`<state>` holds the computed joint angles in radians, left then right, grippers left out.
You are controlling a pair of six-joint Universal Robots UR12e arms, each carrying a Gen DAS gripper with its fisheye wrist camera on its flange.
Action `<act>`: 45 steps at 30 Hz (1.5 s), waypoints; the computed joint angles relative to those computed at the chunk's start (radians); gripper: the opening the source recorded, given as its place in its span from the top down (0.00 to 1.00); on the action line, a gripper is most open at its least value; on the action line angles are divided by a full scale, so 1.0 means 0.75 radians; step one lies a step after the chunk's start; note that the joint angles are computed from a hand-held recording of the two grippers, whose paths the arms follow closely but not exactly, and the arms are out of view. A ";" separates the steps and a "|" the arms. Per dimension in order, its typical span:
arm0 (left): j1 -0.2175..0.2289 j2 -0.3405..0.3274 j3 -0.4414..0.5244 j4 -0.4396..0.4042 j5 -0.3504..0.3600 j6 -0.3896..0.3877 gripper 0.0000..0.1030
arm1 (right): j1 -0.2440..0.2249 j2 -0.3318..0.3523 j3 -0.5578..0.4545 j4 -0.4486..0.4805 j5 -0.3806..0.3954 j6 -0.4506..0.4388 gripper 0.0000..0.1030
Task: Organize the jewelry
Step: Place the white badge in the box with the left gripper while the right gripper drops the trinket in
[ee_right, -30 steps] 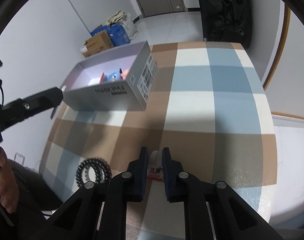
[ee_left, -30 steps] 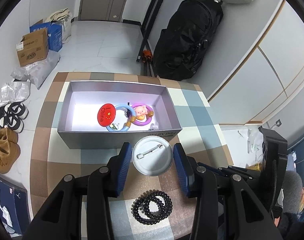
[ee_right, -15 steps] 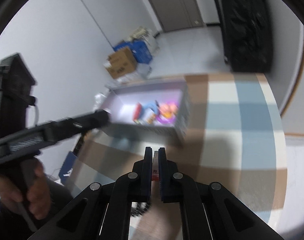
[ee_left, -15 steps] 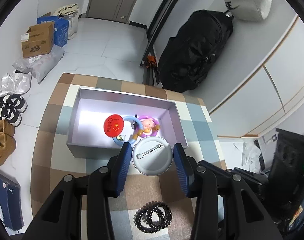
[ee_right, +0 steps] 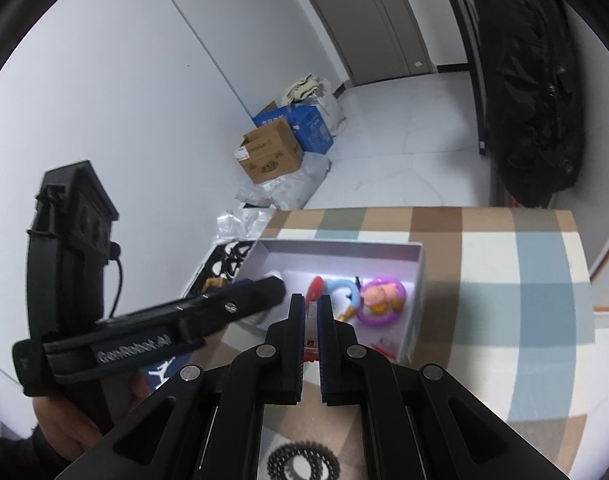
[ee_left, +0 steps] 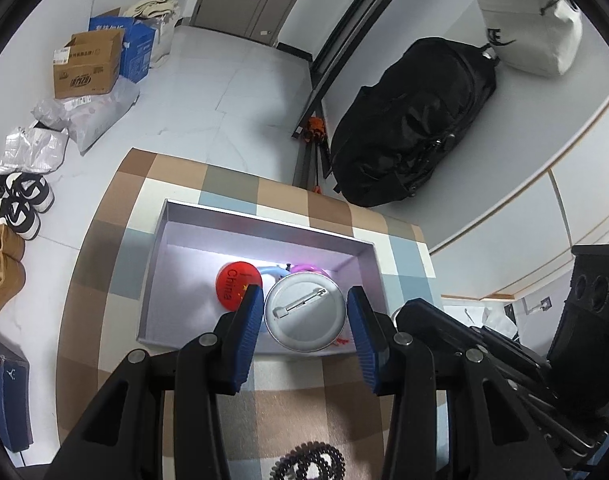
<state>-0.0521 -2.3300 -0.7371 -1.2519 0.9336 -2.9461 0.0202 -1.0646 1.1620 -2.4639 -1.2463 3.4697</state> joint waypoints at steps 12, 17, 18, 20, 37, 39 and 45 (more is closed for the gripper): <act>-0.008 -0.086 0.139 -0.116 0.014 -0.023 0.64 | -0.012 0.083 -0.116 0.056 0.005 0.030 0.95; -0.011 -0.105 0.175 -0.161 0.019 -0.010 0.64 | -0.024 0.105 -0.135 0.073 0.029 0.068 0.95; -0.013 -0.108 0.180 -0.164 0.022 -0.012 0.64 | -0.026 0.108 -0.137 0.078 0.037 0.073 0.95; -0.014 -0.117 0.195 -0.179 0.022 -0.010 0.64 | -0.028 0.113 -0.142 0.087 0.046 0.077 0.95; -0.018 -0.090 0.141 -0.042 0.062 -0.082 0.42 | -0.047 0.091 -0.098 0.014 0.023 0.215 0.67; -0.021 -0.086 0.139 -0.043 0.078 -0.072 0.42 | -0.048 0.086 -0.092 0.010 0.018 0.220 0.60; -0.020 -0.057 0.095 -0.008 0.104 -0.059 0.42 | -0.041 0.069 -0.071 -0.018 -0.022 0.215 0.35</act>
